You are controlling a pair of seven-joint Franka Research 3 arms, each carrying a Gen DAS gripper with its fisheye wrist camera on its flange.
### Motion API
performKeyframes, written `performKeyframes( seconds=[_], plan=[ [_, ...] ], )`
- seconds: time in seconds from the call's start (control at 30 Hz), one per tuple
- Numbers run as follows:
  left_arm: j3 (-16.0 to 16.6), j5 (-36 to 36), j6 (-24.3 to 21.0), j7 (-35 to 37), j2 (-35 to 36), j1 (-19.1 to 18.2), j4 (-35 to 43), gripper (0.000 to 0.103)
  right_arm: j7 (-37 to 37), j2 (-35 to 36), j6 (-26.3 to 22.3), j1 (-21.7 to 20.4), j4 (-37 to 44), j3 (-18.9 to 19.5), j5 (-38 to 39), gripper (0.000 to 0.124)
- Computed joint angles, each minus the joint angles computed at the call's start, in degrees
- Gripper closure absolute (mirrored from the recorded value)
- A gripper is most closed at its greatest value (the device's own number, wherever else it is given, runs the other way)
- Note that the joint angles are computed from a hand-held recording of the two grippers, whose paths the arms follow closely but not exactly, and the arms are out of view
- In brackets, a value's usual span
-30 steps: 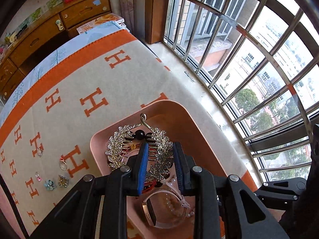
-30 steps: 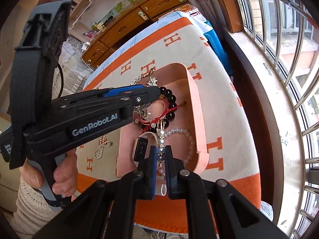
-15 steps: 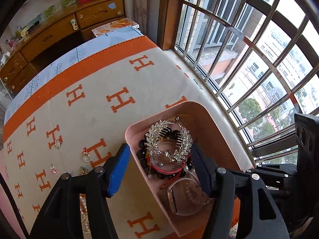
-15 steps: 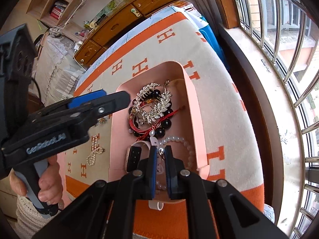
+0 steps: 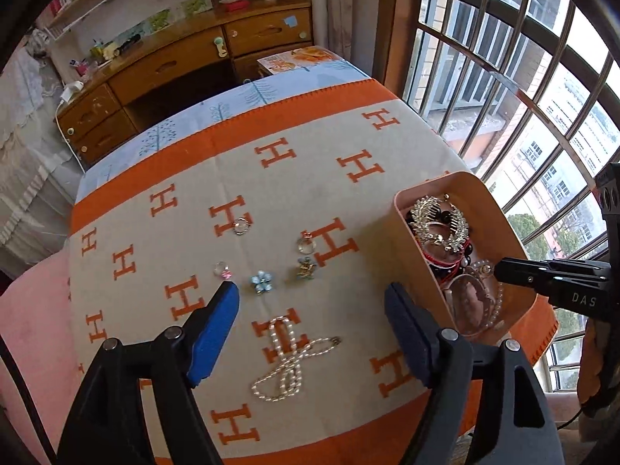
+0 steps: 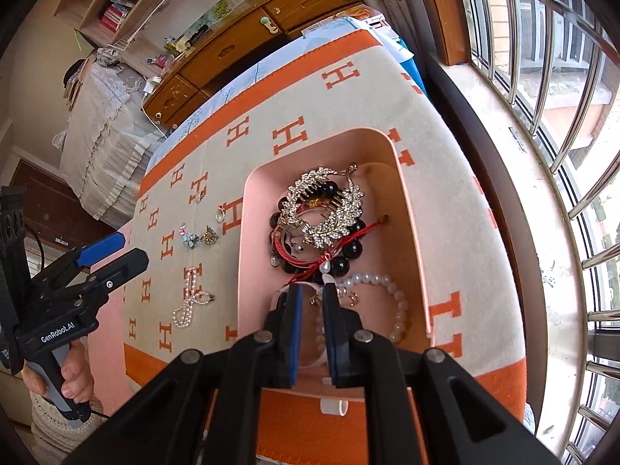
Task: Organize jewelry
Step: 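Open both tools to drop the brooch and safety pin into the pink box, then grasp the small gold flower brooch with the right tool while the left tool grasps the blue flower brooch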
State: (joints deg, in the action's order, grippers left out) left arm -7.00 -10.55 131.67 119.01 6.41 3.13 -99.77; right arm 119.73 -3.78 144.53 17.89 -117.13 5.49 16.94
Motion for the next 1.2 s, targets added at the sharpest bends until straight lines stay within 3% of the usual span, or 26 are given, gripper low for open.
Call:
performKeyframes(
  seconds=[0.67,0.77,0.87,1.07,1.2],
  plan=[
    [4.18,0.13,1.4,1.24,-3.12,5.45,-4.42,0.027,-1.59,7.75,-5.16,3.92,13.06,1.55,-4.1,0.113],
    [4.16,-0.28,1.66,1.89,-2.54,5.88,-4.52,0.027,-2.28,10.55,-6.7,4.58,16.8,1.49,-4.54,0.111],
    [3.81,-1.18,1.3,3.46,-1.25,6.15,-3.99,0.027,-2.81,13.75,-7.78,5.02,20.82,1.34,-3.93,0.092],
    [2.47,-1.5,2.3,4.88,2.27,6.05,-2.46,0.027,-1.2,22.04,-11.08,5.12,30.35,1.2,0.87,0.091],
    [1.31,-1.89,2.8,5.22,5.06,5.93,-0.56,0.027,3.35,28.9,-14.63,6.23,38.68,0.1,-0.3,0.091]
  ],
)
